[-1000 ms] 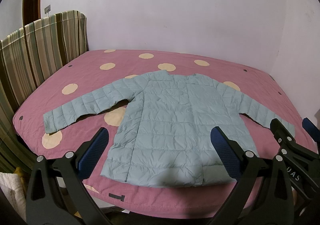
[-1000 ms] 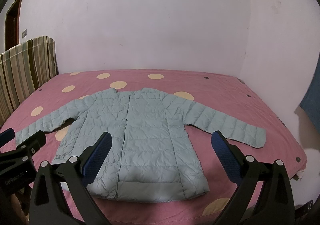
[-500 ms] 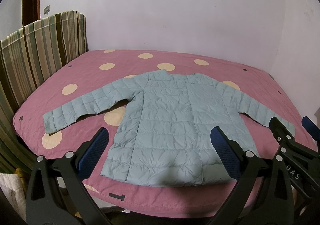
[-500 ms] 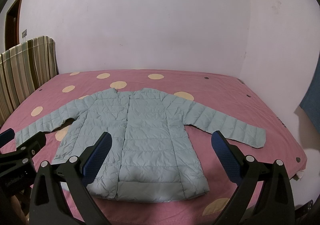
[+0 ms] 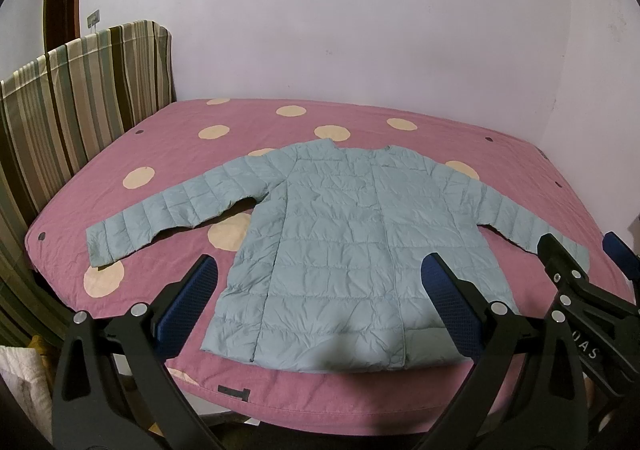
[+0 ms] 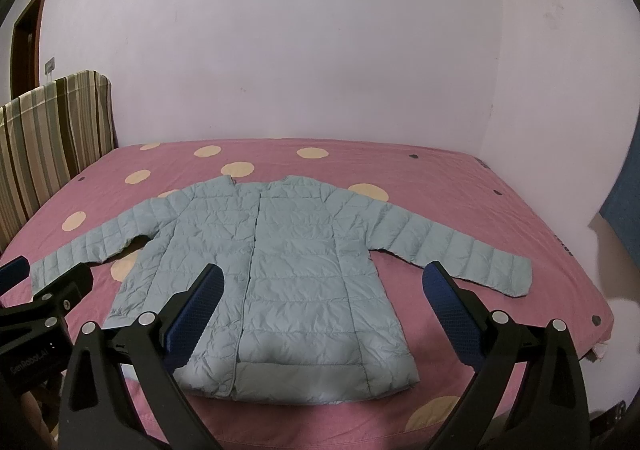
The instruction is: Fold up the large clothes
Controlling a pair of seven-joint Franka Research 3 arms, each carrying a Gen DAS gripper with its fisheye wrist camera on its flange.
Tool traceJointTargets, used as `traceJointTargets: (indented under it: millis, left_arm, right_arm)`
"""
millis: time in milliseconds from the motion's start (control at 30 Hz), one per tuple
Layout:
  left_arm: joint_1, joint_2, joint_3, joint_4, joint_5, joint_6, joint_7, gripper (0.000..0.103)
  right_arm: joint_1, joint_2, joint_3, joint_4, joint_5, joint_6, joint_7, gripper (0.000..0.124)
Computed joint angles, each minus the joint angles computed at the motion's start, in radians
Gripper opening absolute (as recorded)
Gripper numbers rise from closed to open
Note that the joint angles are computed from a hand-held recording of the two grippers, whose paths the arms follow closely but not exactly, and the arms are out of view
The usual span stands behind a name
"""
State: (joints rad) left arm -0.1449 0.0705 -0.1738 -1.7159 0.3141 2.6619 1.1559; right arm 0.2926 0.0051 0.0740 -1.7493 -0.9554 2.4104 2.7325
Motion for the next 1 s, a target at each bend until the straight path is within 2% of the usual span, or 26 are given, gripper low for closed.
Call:
traceJointTargets:
  millis: [1000]
  left_arm:
    - [0.000,0.000,0.000,0.002,-0.005,-0.007,0.004,0.101]
  right_arm:
    - [0.007,0.012,-0.005,0.007,-0.005,0.001,0.002,0.099]
